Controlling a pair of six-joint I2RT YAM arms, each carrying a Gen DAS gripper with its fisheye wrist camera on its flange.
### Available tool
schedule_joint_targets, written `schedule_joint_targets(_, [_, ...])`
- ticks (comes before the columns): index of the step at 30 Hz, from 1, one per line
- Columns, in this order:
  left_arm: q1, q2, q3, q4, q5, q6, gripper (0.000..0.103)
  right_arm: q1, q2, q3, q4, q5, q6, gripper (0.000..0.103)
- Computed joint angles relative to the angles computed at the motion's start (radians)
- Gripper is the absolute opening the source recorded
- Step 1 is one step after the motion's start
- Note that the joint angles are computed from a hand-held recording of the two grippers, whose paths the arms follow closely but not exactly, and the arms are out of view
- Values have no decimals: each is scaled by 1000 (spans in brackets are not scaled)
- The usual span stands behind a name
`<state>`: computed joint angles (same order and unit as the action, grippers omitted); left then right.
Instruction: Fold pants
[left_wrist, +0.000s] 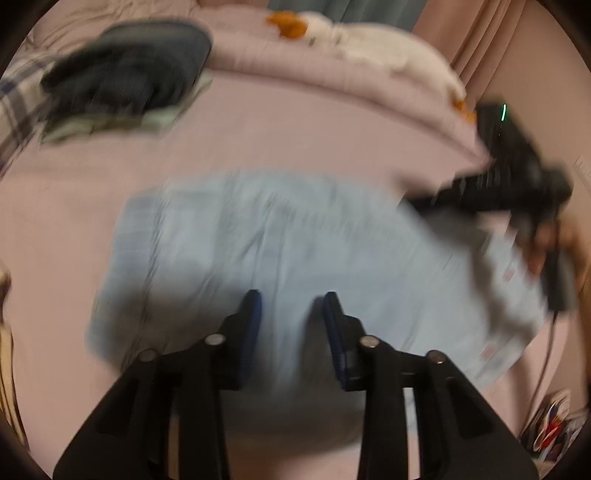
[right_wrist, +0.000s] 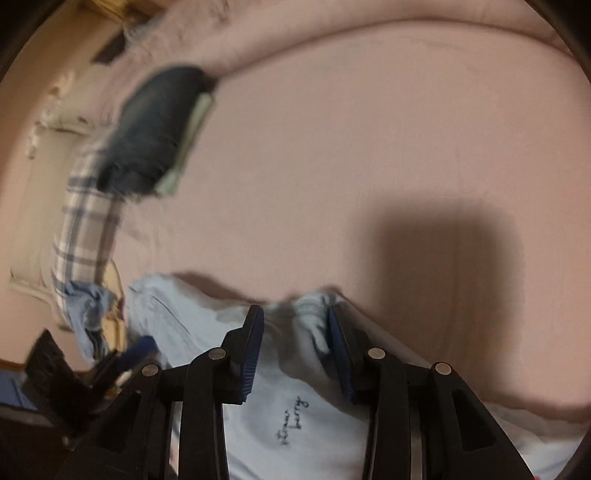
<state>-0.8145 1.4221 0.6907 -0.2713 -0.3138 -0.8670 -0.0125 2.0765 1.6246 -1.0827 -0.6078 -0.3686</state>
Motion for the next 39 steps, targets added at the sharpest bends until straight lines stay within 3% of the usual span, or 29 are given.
schedule_joint_targets(1, [-40,-24,-41,-6,-47,-4,18,14,-21,-25,39,52,-14,12])
schedule_joint_targets(3, [-85,-82,-82,-43,-91,-33,17,12,-31,-38,77,56,11,7])
schedule_joint_targets(6, [-84,-152,-117,-73,-71,-71,17,28,-75,-115,228,106,107,5])
schedule_joint_targets(9, [-121,-164,-96,-137,-98,-100,15,-9,-256,-335,414,55,180,5])
schedule_joint_targets(11, [-166,-173,-65,-199,-140,-123,26,-64,-408,-463,465,16,137,7])
schedule_joint_targets(14, [-235,-133,6,-195,-182,-120,43,-254,-702,-658,398,-42,-93,16])
schedule_joint_targets(17, [-276,1,103,-126,-170,-59,43,-502,-848,-753,269,-83,-324,19])
schedule_joint_targets(20, [-302,166,212,-98,-163,-13,43,-694,-854,-802,253,-38,-535,19])
schedule_joint_targets(22, [-314,252,266,-160,-186,-3,43,-791,-889,-905,347,27,-663,19])
schedule_joint_targets(25, [-339,195,178,-139,-175,-28,41,-906,-779,-921,429,63,-825,19])
schedule_joint_targets(28, [-348,132,137,-177,-148,-47,42,-1014,-615,-802,418,16,-861,19])
schedule_joint_targets(33, [-322,174,257,-278,-136,-46,40,-1138,-304,-409,359,46,-612,19])
schedule_joint_targets(35, [-332,180,297,-258,-141,-28,40,-1209,-191,-237,260,5,-544,20])
schedule_joint_targets(38, [-309,237,378,-147,-73,52,41,-1326,0,40,22,-85,-507,39])
schedule_joint_targets(39, [-299,274,420,-121,-44,79,41,-1359,86,148,-109,-108,-518,40])
